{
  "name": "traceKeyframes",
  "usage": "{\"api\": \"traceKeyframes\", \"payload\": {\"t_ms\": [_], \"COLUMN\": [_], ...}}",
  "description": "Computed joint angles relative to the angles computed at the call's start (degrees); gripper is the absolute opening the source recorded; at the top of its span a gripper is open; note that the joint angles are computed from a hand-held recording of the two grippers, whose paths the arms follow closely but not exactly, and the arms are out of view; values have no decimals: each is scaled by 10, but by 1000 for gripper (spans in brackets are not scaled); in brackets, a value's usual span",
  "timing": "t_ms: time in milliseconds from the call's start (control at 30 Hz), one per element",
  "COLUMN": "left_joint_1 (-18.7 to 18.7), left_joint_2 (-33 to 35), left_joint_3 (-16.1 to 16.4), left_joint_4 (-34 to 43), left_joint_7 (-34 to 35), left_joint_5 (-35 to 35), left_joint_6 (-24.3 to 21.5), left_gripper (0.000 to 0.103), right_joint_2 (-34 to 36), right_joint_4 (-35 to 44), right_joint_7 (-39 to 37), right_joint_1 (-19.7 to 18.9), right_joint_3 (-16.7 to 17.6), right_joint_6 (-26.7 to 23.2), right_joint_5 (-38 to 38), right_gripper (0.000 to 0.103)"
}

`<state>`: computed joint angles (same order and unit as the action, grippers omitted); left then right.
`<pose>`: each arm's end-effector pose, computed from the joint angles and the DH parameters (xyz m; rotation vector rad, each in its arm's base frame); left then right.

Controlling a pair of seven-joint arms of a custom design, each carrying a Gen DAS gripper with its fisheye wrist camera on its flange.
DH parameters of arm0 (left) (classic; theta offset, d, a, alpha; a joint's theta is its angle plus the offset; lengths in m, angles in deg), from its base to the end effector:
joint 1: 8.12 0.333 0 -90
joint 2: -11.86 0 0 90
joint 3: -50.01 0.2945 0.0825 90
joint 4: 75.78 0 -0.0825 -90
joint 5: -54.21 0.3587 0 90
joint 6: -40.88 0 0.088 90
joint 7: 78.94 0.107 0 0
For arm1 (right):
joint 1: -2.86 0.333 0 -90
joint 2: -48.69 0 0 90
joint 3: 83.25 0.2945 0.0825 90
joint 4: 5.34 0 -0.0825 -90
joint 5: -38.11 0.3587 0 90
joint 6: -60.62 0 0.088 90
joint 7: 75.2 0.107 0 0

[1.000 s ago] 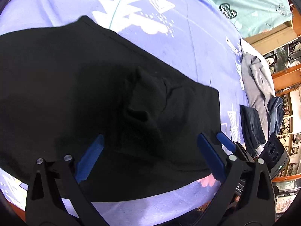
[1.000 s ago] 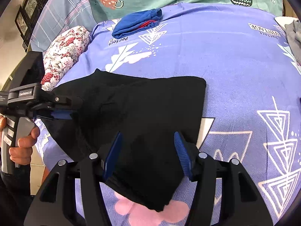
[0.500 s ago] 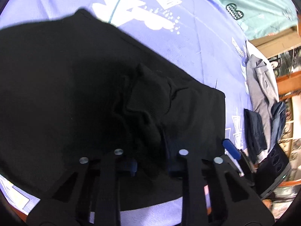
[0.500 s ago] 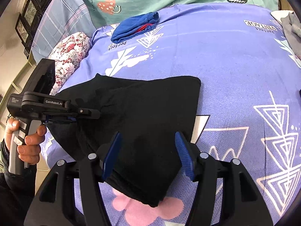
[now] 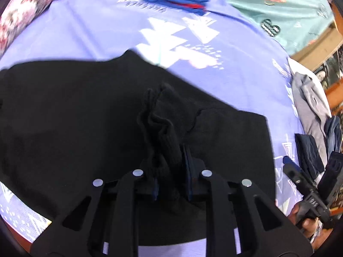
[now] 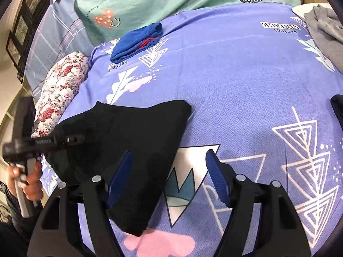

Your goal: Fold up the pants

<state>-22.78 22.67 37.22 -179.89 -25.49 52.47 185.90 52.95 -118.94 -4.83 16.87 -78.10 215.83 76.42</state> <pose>0.5592 -0.2803 0.4848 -2.2990 1.8911 -0.8084 0.5659 0.1724 0.4876 -1.7991 1.5412 -0.1363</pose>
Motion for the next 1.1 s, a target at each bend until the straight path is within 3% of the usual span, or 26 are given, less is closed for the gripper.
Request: {"api": "traceKeyframes", "payload": {"t_ms": [67,100,133,167,200,233,300,333,533,600,700,833,967,1033,1100], "left_joint_1": [16,18,16,18,21,25,30,29,33,36,35,36,34,30,32], "left_joint_2": [-10,-14,-13,-14,-15,-20,-30,-34,-50,-43,-32,-26,-21,-14,-16], "left_joint_3": [-7,-6,-1,0,-2,-5,-5,-2,4,1,1,0,1,3,1], "left_joint_4": [-26,-36,-36,-41,-44,-50,-57,-61,-78,-75,-67,-62,-61,-49,-49], "left_joint_7": [28,32,22,24,31,43,53,43,36,50,53,59,57,44,43], "left_joint_5": [-55,-63,-48,-51,-63,-83,-108,-102,-105,-126,-123,-125,-118,-101,-106], "left_joint_6": [18,25,21,22,27,31,35,40,54,52,46,49,52,44,43], "left_gripper": [29,46,56,60,61,64,77,78,82,82,82,82,83,83,83], "right_joint_2": [9,14,19,28,39,53,79,95,192,195,163,63,31,24,22], "right_joint_4": [14,22,32,47,66,89,125,148,266,259,223,106,59,35,44], "right_joint_7": [0,-1,-9,-27,-38,-39,-21,0,132,133,122,18,6,-12,0], "right_joint_1": [0,0,0,-2,-4,-6,-3,1,14,13,-8,-33,-5,4,3], "right_joint_3": [0,1,3,7,10,12,11,8,-11,-5,16,40,22,20,14], "right_joint_6": [-11,-14,-17,-24,-39,-54,-63,-65,-131,-113,-106,-87,-127,-97,-118], "right_joint_5": [-6,-12,-10,-1,5,4,-23,-50,-198,-218,-187,-94,-122,-114,-91], "right_gripper": [71,71,65,56,33,23,17,15,14,12,15,16,18,21,24]}}
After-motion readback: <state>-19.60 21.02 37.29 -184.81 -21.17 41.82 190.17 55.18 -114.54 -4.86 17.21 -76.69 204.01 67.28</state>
